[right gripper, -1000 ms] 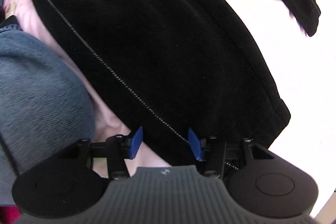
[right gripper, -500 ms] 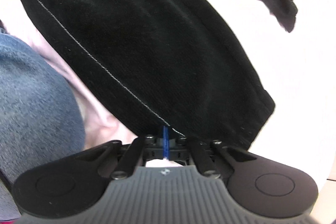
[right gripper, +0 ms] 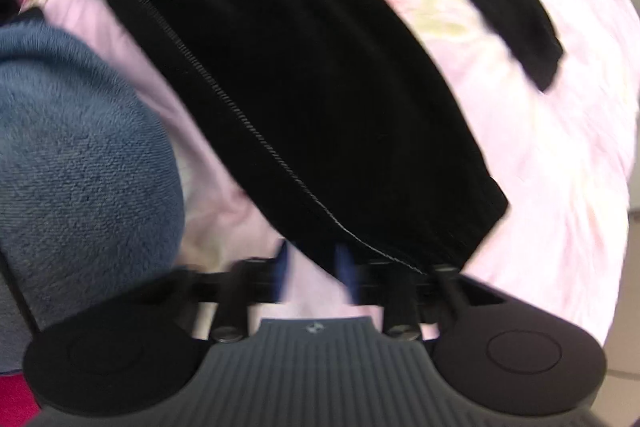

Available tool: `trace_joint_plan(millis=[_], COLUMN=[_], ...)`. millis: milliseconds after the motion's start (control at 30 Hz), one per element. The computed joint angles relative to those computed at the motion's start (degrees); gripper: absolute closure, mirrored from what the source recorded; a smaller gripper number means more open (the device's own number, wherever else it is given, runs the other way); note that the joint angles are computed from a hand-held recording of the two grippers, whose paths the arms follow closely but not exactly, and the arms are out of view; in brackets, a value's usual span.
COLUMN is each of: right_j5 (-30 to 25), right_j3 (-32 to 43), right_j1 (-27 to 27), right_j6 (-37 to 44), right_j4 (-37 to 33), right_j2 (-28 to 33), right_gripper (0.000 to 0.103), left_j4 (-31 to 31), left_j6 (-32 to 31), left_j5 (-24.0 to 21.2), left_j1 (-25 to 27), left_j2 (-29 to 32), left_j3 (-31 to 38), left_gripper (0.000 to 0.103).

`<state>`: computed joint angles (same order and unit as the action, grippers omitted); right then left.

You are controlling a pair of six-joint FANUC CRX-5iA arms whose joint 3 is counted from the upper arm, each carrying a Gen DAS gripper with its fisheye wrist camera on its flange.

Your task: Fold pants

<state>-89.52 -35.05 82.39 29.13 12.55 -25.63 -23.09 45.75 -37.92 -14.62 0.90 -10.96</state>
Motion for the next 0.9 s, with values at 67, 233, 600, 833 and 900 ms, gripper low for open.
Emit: trace_joint_plan(millis=[67, 233, 600, 833, 900], right_j5=[0.85, 3.12, -1.25, -11.24, -13.26], right_j3=[-0.06, -0.62, -4.71, -2.24, -1.05], right_j1=[-1.11, -3.71, 10.7, 14.25, 12.77], right_j6=[3.32, 9.93, -11.67, -16.41, -14.79], right_j4=[-0.37, -1.37, 4.49, 14.96, 17.78], right_j2=[0.99, 2.09, -5.44, -6.31, -5.8], right_gripper=[0.065, 0.056, 0.096, 0.098, 0.098], left_j4=[-0.99, -4.15, 1.02, 9.53, 11.41], left_j6=[1.46, 5.74, 8.33, 9.15, 9.63], left_j5=[-0.73, -3.34, -2.68, -1.87, -2.49], left_j1=[-0.52, -2.34, -0.12, 3.05, 3.42], left_j2=[0.34, 1.32, -0.58, -1.31, -0.24], left_j3=[0.75, 2.61, 1.91, 4.12, 6.61], left_gripper=[0.075, 0.075, 0.076, 0.079, 0.08])
